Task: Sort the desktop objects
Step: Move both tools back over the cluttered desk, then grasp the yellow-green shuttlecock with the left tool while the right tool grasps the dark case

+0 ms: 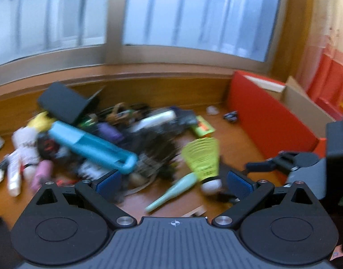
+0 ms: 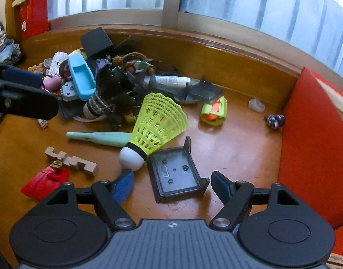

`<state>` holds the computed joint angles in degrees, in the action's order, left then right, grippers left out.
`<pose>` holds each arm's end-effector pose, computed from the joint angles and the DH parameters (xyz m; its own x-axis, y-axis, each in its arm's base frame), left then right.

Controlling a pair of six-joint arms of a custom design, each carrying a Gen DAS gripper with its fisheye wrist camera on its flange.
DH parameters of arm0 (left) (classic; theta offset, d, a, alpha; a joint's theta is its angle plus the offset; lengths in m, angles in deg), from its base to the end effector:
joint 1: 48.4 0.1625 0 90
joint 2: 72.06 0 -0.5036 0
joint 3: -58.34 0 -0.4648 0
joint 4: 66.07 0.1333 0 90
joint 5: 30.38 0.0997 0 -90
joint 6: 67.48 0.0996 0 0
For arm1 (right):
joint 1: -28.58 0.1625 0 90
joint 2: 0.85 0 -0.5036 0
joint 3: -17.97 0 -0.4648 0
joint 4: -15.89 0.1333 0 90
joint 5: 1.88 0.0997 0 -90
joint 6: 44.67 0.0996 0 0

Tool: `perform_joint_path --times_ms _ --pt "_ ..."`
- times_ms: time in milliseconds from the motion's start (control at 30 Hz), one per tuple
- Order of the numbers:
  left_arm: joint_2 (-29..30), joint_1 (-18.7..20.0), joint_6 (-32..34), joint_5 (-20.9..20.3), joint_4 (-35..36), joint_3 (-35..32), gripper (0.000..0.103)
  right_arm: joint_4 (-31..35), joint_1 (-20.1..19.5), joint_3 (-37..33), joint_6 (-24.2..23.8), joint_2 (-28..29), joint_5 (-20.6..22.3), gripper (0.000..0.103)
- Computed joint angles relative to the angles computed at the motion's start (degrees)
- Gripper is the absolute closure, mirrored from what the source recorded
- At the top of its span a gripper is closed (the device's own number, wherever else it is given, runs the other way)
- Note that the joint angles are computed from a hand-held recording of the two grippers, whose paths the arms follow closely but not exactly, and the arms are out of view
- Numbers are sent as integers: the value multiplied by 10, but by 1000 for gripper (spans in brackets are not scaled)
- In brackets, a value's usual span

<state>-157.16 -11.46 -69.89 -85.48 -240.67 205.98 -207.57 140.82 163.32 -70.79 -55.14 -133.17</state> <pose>-0.1897 -0.3807 0.2136 -0.6952 0.5025 -0.5140 0.7121 0.5786 -0.3975 0.2175 -0.3534 0.1187 -0.6526 -0.1865 0.7344 -0.6313 0.6698 -0.3909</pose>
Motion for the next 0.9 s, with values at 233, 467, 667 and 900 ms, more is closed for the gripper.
perform_joint_path --times_ms 233,467,667,900 --pt "61 9 9 -35 -20 -26 2 9 -31 12 -2 -24 68 50" --pt "150 37 18 -74 -41 -63 5 23 -18 38 0 -43 59 51" --pt "200 57 26 -90 -44 -87 44 15 -18 53 15 -50 57 51" --pt "184 43 56 -91 -74 -71 60 -3 -13 55 13 -41 50 52"
